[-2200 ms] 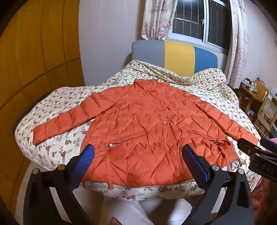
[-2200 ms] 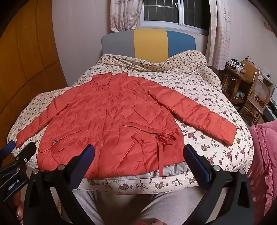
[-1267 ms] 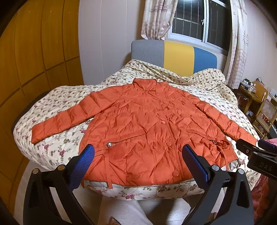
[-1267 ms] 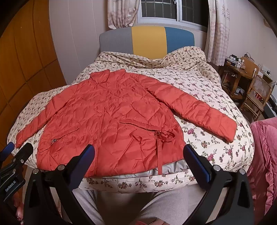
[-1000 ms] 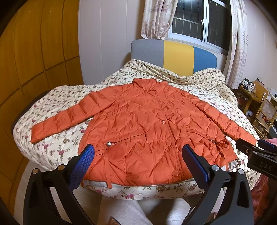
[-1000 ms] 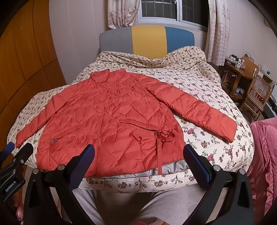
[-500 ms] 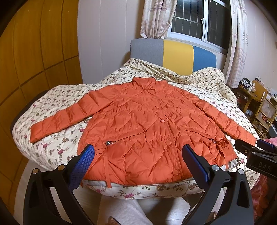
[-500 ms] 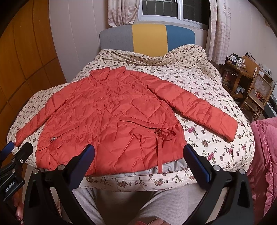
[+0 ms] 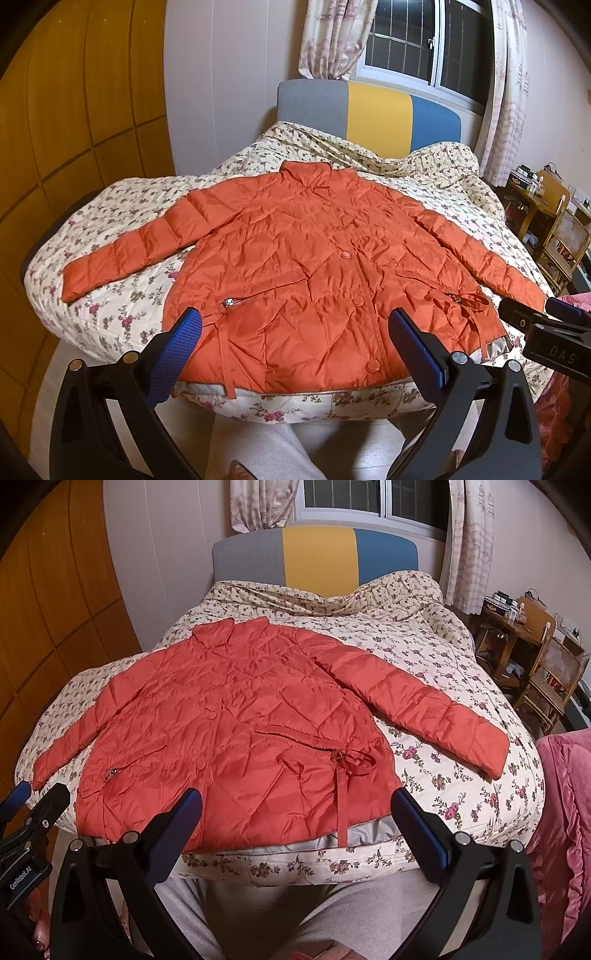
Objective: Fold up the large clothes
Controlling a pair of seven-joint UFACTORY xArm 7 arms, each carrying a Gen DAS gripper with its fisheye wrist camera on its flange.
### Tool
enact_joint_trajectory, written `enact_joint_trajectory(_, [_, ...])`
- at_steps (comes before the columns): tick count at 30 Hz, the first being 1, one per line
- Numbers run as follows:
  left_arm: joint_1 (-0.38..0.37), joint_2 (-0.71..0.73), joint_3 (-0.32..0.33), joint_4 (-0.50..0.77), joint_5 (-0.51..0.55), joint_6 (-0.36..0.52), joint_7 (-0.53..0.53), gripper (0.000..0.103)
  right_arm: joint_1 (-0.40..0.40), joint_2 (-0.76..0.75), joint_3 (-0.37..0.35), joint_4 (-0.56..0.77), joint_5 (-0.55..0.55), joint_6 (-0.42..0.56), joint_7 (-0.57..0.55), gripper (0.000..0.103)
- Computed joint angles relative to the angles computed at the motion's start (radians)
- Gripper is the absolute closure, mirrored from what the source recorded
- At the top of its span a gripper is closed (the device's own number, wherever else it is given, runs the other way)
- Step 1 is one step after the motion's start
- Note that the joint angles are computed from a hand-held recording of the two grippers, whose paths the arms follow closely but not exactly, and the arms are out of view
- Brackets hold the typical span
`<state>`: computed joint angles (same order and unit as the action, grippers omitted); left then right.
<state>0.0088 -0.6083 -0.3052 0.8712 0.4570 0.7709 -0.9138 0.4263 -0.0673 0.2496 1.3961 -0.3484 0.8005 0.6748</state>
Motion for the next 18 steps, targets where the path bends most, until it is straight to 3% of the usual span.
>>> enact_joint_trajectory(18, [-0.008,0.01,-0.002,0.003,0.006,0.007,-0.007,0.003,0.001,-0.001,-0.001,0.0,0.002,0.008,-0.007,0.002])
